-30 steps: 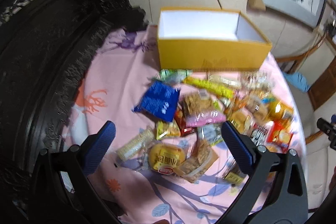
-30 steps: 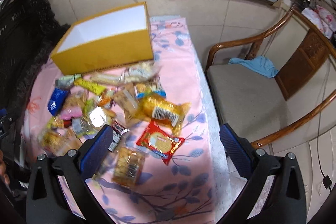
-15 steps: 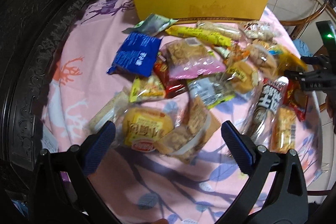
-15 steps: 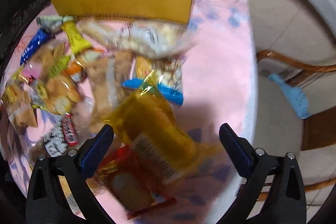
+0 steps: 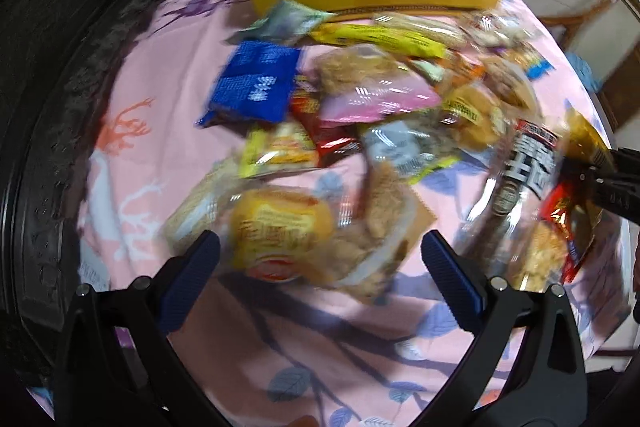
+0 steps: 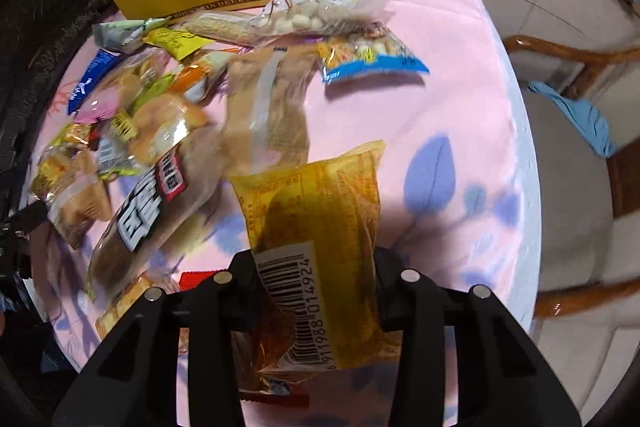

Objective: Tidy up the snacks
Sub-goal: 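Grasp the yellow barcoded bread bag with the right gripper while the left grasps a tan pastry, then carry both snacks into the yellow box and open both grippers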

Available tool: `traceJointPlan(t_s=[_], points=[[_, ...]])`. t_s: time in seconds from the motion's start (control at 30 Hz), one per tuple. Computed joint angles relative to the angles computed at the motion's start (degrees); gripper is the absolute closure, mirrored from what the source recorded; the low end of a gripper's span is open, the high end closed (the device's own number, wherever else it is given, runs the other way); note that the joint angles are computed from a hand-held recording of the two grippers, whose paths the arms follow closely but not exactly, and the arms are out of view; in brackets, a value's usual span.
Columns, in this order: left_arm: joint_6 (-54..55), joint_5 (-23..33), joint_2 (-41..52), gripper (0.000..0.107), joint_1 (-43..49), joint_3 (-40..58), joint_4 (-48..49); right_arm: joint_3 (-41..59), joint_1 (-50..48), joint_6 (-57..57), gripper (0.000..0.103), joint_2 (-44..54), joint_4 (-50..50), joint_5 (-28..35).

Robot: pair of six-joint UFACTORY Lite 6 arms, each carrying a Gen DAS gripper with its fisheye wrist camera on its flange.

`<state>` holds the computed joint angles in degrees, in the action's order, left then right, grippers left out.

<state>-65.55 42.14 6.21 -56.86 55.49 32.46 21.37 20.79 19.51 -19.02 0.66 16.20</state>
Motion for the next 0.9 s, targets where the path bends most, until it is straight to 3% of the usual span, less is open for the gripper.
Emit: traceJointPlan(t_s=[0.17,0.37,0.43,0.5,0.67,0.77,0.9], points=[[5.5,-3.3,8.5,0.006,-0.5,4.3,-1.0,-1.4,-1.6,-3.7,0.061,-2.0,6.1,-0.3],[2.9,-2.5,12.1,0.006,-2.4,4.0,6.7,-2.2,-2.0,-2.2,0.061,-2.9,5.1,-0.2],[0.1,-2.4,10.2,0.022,-3.6,1.9,9.7,-2.9,-2.5,-2.7,0.060,-4.1,5.9,-0.1],[2.3,-5.2,9.2,0.064,-4.4,1.0,8.5,-3.8,-2.4,-1.2,0.060,-5.4,4.9,-0.1],[-1.8,-9.4,12.0,0.066,-4.0,1.2,9.0,-3.5,-1.0,4.9,0.060,-5.3,-0.3,0.7],[1.2,-14.8,10.9,0.066,-0.1,-0.9,5.1,-1.6,1.1,13.0,0.061,-2.7,-6.8,1.0],[5.3,-21.2,9.6,0.077,4.2,-3.3,0.1,-1.5,3.8,21.8,0.064,-5.9,-12.5,3.3]])
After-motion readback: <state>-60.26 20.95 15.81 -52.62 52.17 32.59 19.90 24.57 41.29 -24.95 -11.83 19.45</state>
